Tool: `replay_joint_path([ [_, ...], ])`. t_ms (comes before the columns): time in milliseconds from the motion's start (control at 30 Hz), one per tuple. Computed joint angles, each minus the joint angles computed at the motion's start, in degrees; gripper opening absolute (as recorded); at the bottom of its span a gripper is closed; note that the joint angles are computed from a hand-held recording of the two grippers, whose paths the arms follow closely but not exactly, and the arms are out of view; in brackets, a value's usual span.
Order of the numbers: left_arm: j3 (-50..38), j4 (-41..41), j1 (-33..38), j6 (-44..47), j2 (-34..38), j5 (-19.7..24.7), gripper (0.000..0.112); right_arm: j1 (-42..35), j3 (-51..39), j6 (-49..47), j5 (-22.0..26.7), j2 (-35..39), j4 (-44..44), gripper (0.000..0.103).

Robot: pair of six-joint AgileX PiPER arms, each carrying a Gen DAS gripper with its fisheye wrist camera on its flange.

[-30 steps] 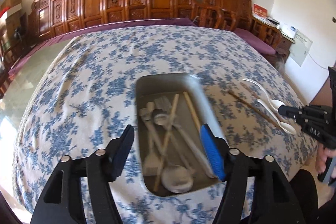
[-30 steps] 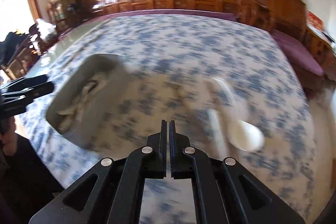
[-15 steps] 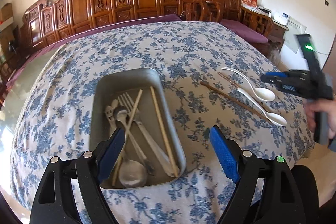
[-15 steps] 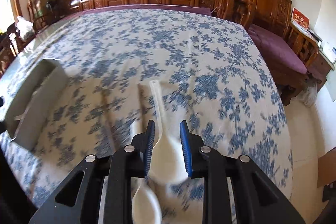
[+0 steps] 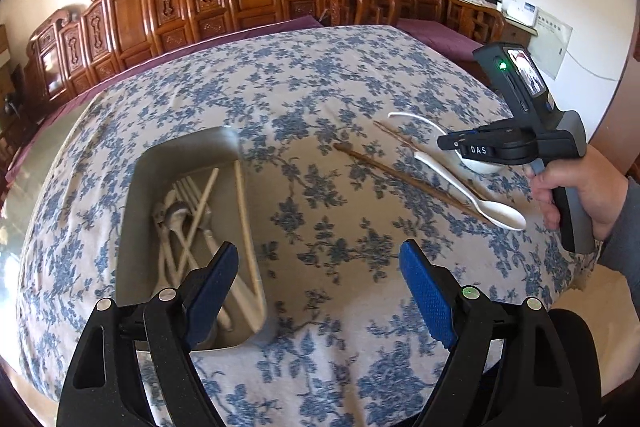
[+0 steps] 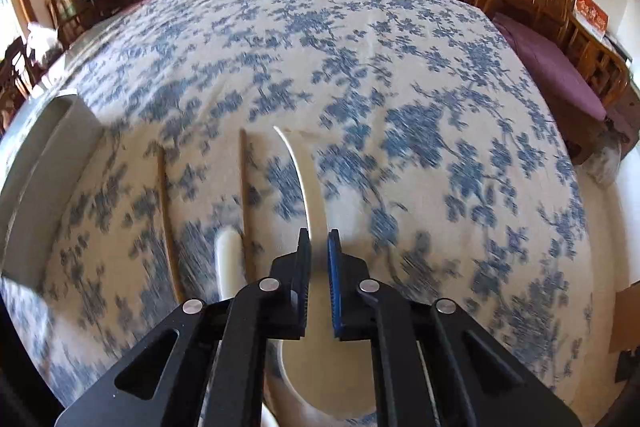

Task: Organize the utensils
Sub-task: 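Grasp a white plastic spoon from the pile with the right tool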

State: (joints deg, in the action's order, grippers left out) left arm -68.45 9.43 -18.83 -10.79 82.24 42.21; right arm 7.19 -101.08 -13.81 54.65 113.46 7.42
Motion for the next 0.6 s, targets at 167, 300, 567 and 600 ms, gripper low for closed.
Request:
replay_joint_path([
  [167, -1.38, 1.97, -3.84, -3.10, 1.95, -0.18, 0.079, -3.80, 7.84, -4.06, -1.72, -6.35, 3.24, 0.006],
  [300, -3.56, 2.41, -6.02, -3.74, 4.99, -0.03, 0.079, -6.63, 15.94, -7.07, -4.03, -13.14, 5.86, 0.005],
  [567, -12.06, 0.38, -7.59, -3.08, 15.39, 1.86, 0.079, -9.80, 20.89, -9.61, -4.95, -17.84, 9.57, 0.004],
  [600, -13.58, 0.13, -7.71, -3.25, 17.09, 2.10, 0.079, -10.10, 20.89, -9.39, -4.91, -17.93, 9.79, 0.004],
])
